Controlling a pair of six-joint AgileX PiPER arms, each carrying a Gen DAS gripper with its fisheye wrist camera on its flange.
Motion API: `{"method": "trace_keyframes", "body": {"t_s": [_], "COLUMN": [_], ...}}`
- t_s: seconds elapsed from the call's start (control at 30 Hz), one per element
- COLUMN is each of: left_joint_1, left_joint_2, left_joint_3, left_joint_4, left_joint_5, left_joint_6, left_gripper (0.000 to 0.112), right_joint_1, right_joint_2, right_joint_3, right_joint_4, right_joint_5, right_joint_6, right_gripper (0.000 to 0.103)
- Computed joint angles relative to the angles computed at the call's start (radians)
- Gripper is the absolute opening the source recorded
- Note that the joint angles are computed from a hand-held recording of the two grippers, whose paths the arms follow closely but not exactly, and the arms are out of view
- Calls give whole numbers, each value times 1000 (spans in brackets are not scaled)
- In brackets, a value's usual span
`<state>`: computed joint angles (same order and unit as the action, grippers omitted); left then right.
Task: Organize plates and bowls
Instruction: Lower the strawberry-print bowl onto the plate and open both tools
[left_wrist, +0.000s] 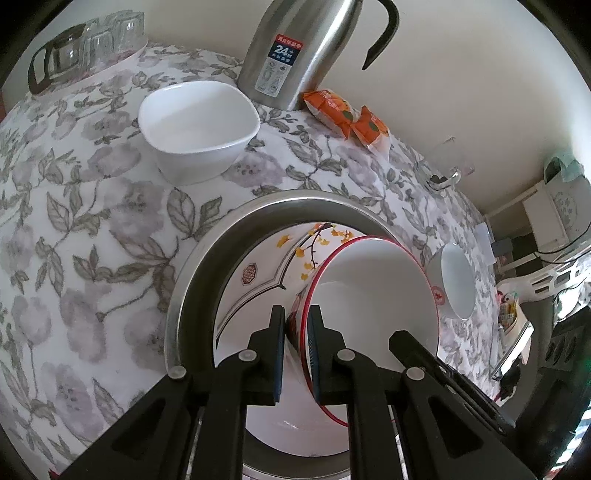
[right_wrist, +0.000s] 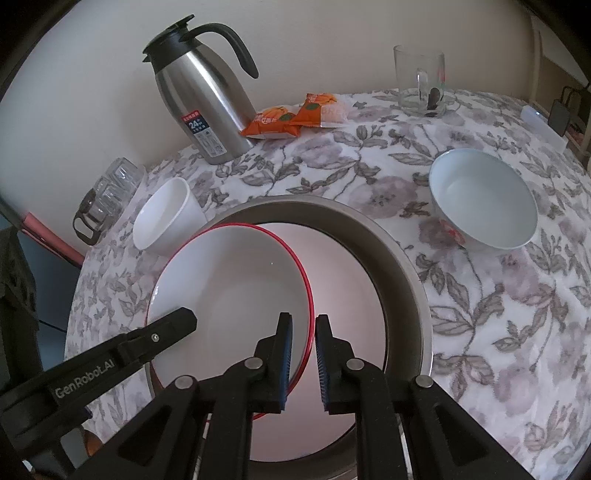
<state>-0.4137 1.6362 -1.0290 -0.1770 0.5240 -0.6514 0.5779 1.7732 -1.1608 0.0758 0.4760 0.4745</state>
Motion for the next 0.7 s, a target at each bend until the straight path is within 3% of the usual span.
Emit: {"method": "trace_keyframes", "body": {"t_s": [0.7], "left_joint_1": [48], "left_joint_2": [-20], "left_joint_3": [28], "left_joint_4": [-145], "left_joint_5": [-13], "left_joint_6": [98], "left_gripper": [14], "right_joint_1": [-16], "right_joint_2": [14], "right_joint_3": [-23], "right_joint_4": [68], "right_joint_5": [21], "right_joint_6": [-63], "right_gripper": [17]}}
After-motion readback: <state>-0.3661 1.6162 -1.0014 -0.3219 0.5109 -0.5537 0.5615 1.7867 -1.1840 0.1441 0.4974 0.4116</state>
